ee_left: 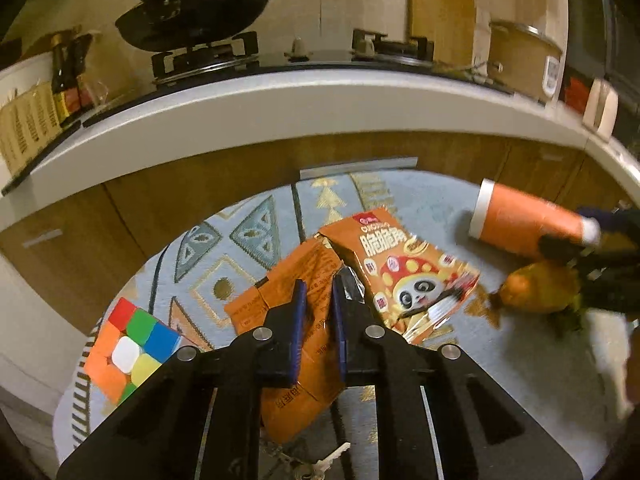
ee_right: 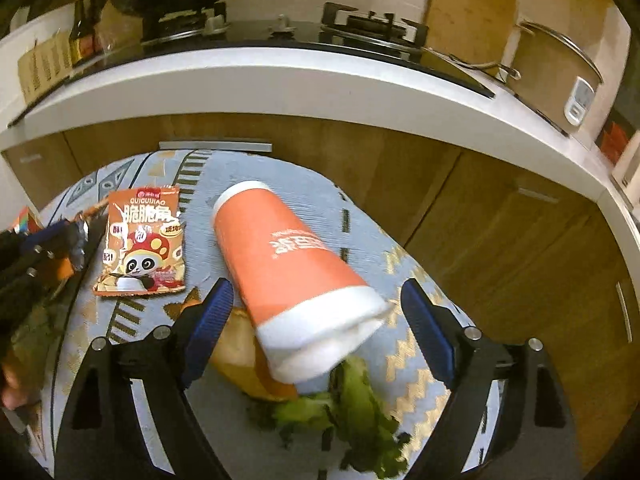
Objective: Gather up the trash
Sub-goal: 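Grasp the orange paper wrapper with the left tool while the right tool grasps the orange paper cup, then carry wrapper and cup over the blue basket and open the right tool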
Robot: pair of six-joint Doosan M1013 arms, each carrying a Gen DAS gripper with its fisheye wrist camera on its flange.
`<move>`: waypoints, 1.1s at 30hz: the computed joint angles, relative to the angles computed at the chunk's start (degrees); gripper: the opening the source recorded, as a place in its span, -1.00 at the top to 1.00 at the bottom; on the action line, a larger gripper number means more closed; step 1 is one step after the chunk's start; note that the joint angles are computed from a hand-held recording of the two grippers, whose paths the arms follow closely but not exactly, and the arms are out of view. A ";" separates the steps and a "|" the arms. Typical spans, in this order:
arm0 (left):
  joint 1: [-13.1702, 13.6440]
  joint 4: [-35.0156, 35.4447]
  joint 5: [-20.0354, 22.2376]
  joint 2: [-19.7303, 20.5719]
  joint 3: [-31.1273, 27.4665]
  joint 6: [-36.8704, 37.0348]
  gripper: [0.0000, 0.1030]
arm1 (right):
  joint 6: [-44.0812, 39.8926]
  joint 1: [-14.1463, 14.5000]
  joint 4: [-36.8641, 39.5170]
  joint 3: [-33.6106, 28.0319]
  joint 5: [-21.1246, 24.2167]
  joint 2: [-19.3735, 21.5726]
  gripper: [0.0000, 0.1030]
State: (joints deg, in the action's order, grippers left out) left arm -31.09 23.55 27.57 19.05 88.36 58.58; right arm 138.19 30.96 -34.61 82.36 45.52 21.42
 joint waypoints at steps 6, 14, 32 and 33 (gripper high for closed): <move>1.20 -8.42 -5.73 -1.69 1.83 6.43 0.80 | 1.15 0.98 -2.96 -0.23 -0.09 0.38 -0.35; 1.33 -13.59 -11.45 -5.28 4.89 10.87 0.80 | 4.05 2.12 -5.68 0.08 0.51 -1.00 0.25; -1.78 -17.48 -15.38 -11.34 8.69 16.08 0.80 | 21.30 5.98 -12.13 12.40 -4.48 -13.72 0.43; -2.23 -18.03 -15.33 -11.52 8.75 16.81 0.80 | 22.24 6.24 -12.78 13.00 -4.28 -14.23 0.43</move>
